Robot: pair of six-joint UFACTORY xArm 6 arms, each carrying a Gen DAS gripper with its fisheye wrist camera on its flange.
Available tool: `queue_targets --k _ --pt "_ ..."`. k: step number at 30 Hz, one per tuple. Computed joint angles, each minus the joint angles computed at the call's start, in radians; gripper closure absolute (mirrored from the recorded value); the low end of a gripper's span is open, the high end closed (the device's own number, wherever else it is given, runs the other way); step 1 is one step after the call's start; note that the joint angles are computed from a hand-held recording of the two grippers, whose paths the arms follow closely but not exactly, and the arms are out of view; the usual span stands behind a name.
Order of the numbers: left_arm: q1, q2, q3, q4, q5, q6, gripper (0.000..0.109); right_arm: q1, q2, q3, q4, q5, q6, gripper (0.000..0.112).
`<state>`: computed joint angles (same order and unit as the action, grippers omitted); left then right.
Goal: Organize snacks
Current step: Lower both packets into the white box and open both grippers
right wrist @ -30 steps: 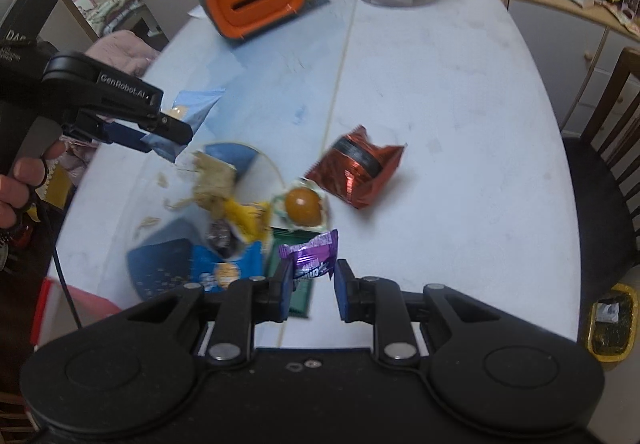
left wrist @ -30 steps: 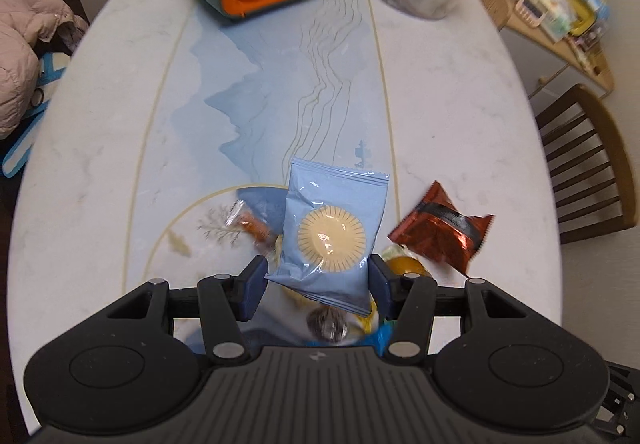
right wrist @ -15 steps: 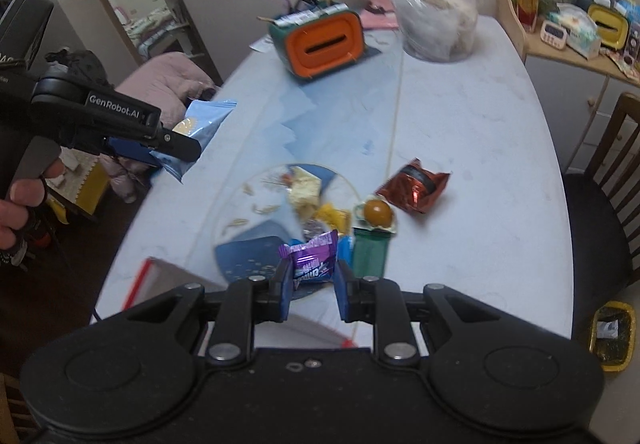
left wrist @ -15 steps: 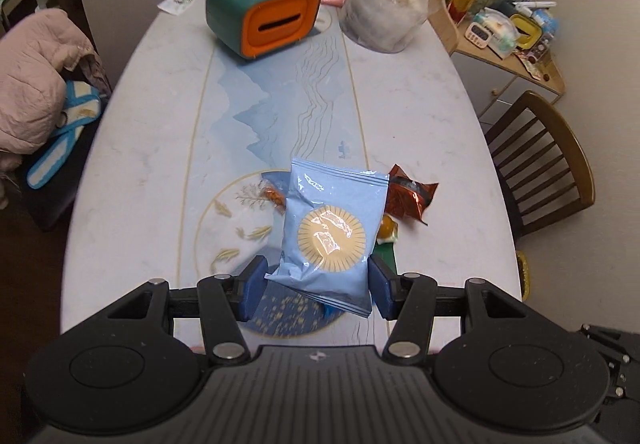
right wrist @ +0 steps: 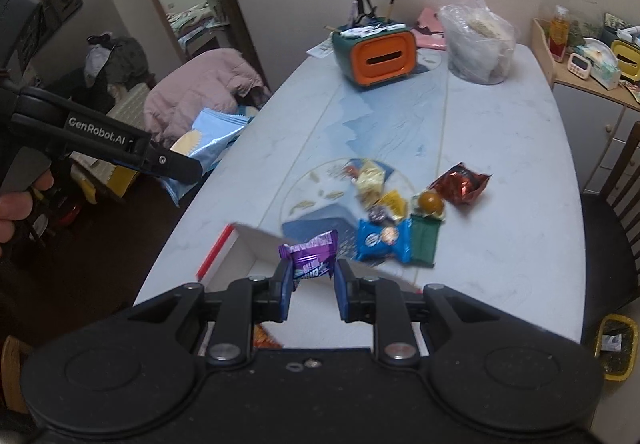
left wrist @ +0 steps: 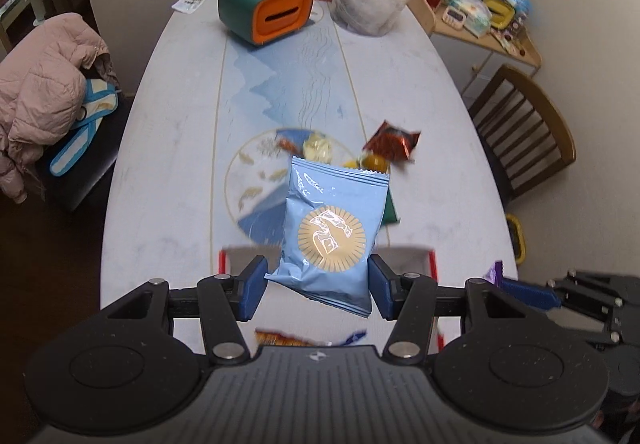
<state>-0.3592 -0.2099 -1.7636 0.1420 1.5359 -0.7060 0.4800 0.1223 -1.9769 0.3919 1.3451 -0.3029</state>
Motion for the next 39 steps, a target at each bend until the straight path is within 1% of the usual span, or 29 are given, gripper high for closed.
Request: queue_targets --k 3,9,14,20,24,28,34,39 --pt "-0.019 -0.048 0.068 -0.009 0.007 -0.012 0.055 0.015 -0.038 0.064 -0.002 -0.005 0.002 0.092" --pt "-0.05 -0.135 0.242 -0.039 -0.018 -0.043 0.055 0.05 -0.099 0.195 -0.034 -0.016 0.013 0.092" --pt "-0.076 -0.181 0.374 -0.041 -0.068 -0.067 0.055 0.071 -0.125 0.292 -0.064 -0.043 0.03 0.092" --pt "-0.073 -0.186 0.493 -0.059 -0.149 -0.071 0.055 0.094 -0.131 0.399 -0.103 -0.091 0.054 0.092" --pt "-0.07 -0.165 0.535 -0.039 -0.18 -0.075 0.055 0.11 -0.119 0.447 -0.132 -0.13 0.067 0.092" --pt "-0.052 -0.137 0.563 -0.047 -0.22 -0.059 0.056 0.124 -0.101 0.481 -0.146 -0.163 0.099 0.092" --pt "-0.038 -0.092 0.582 -0.061 -0.258 -0.039 0.057 0.14 -0.067 0.505 -0.172 -0.193 0.138 0.092" --pt "-0.033 -0.073 0.596 -0.075 -0.272 -0.036 0.057 0.144 -0.05 0.514 -0.193 -0.203 0.16 0.091"
